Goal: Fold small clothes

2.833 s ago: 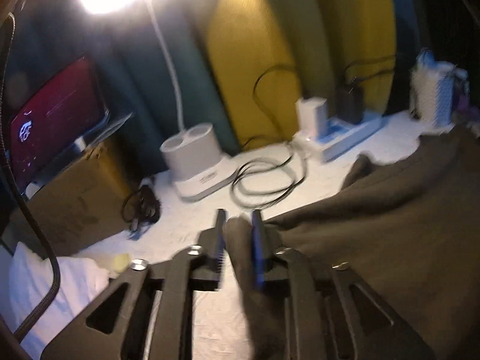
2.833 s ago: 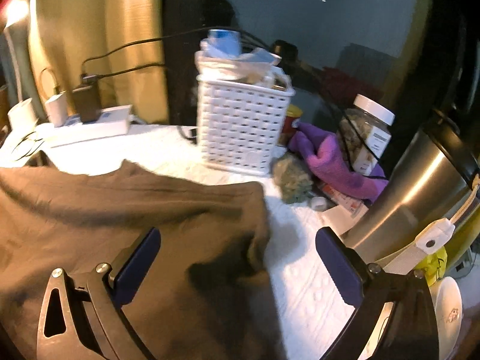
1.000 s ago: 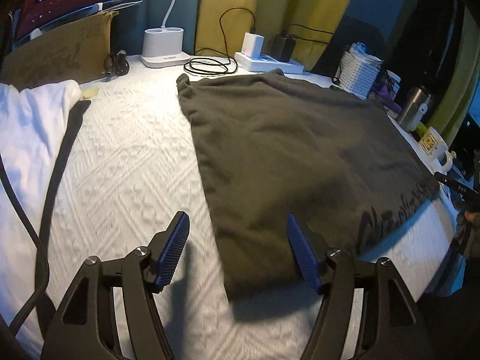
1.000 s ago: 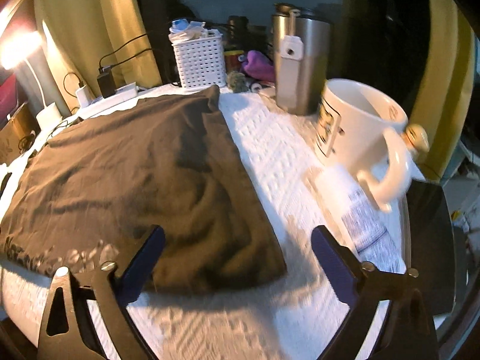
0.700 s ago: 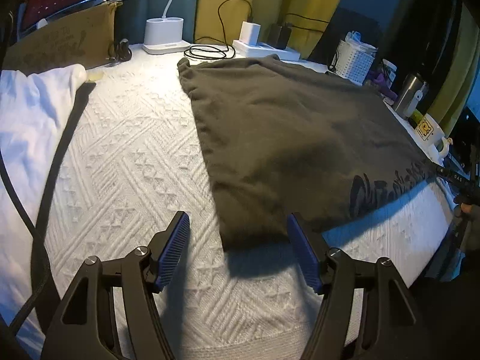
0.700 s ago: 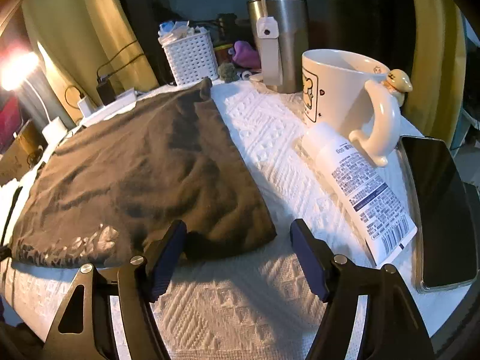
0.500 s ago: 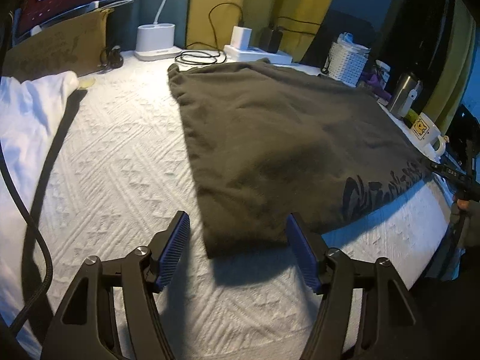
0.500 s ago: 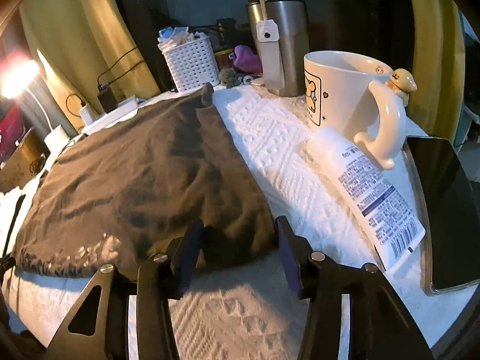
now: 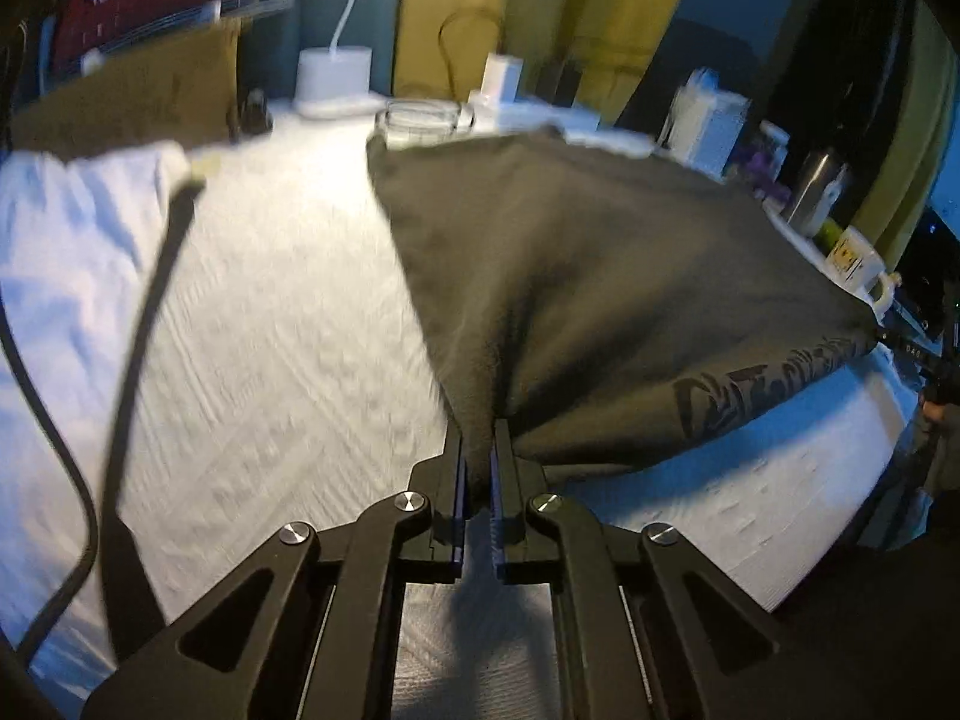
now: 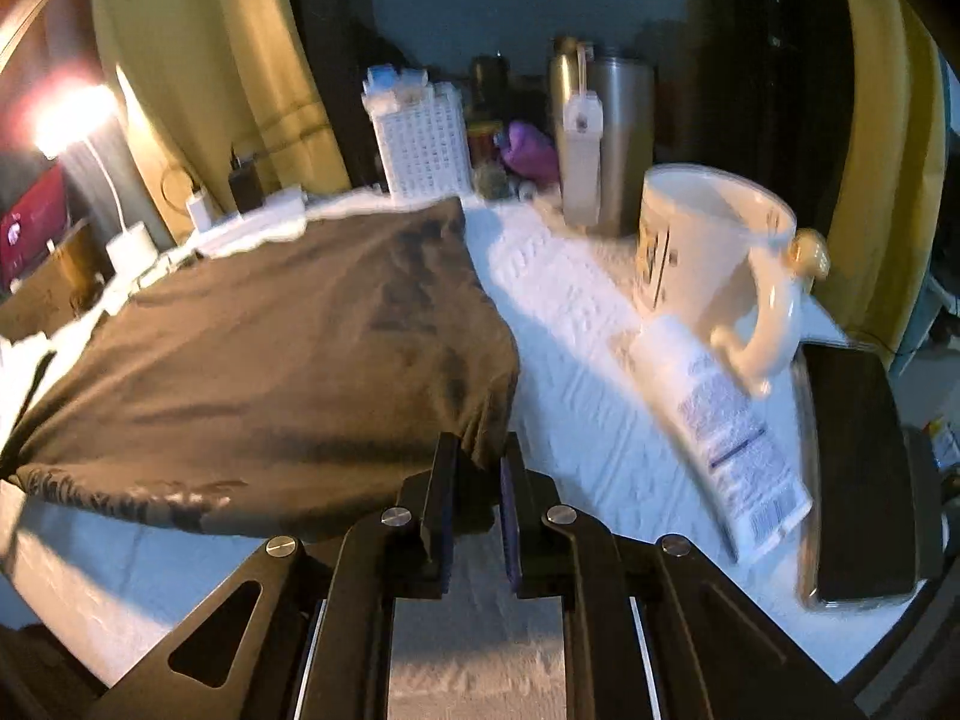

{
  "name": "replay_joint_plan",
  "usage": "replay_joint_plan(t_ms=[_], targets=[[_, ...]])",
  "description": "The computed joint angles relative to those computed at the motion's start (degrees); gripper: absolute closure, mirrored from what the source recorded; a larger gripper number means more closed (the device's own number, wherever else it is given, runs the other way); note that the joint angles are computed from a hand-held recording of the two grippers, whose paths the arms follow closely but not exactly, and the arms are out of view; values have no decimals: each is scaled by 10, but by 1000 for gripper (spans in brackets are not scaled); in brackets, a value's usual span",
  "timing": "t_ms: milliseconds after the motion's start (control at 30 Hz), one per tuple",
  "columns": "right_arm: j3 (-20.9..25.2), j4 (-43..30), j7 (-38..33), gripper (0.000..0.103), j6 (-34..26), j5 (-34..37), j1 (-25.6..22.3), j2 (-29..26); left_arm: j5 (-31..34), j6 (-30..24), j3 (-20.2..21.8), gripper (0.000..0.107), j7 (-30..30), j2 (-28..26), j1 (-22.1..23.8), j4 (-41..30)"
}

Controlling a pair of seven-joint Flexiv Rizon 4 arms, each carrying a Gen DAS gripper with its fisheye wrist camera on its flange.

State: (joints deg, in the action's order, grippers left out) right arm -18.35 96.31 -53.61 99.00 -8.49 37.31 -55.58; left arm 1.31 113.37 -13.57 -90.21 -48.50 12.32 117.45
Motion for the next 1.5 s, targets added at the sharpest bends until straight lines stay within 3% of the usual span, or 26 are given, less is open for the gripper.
replay_joint_plan(t_ms=[167,267,467,667,933,1200,1267,1300,1400,1500], targets=[[-27,15,0,89,18,19,22,-8,-7,-2,17,101,6,5,-16,4],[-84,26,8,70,-1,32,68,-14,-11,-3,24,101,9,9,-20,6],[-185,72,30,69,-15,48,143,-20,-20,15,35,101,3,18,-30,10],[-146,94,14,69,17,55,118,6,-18,18,41,101,9,26,-34,8],[-68,54,-11,69,25,52,60,-1,-27,19,48,101,9,26,-43,10],[-103,44,-11,69,-1,50,83,-11,-49,-16,63,96,20,20,-59,7],[-112,49,-1,69,-11,48,91,-8,-36,-4,33,96,9,21,-22,18],[-120,52,5,69,-15,48,98,-7,-20,2,19,94,-4,23,-1,23],[-134,63,20,66,-14,46,109,-4,-27,20,34,64,-9,35,-5,30],[-145,66,28,66,-3,47,119,-1,-30,23,47,62,-10,38,-11,17]])
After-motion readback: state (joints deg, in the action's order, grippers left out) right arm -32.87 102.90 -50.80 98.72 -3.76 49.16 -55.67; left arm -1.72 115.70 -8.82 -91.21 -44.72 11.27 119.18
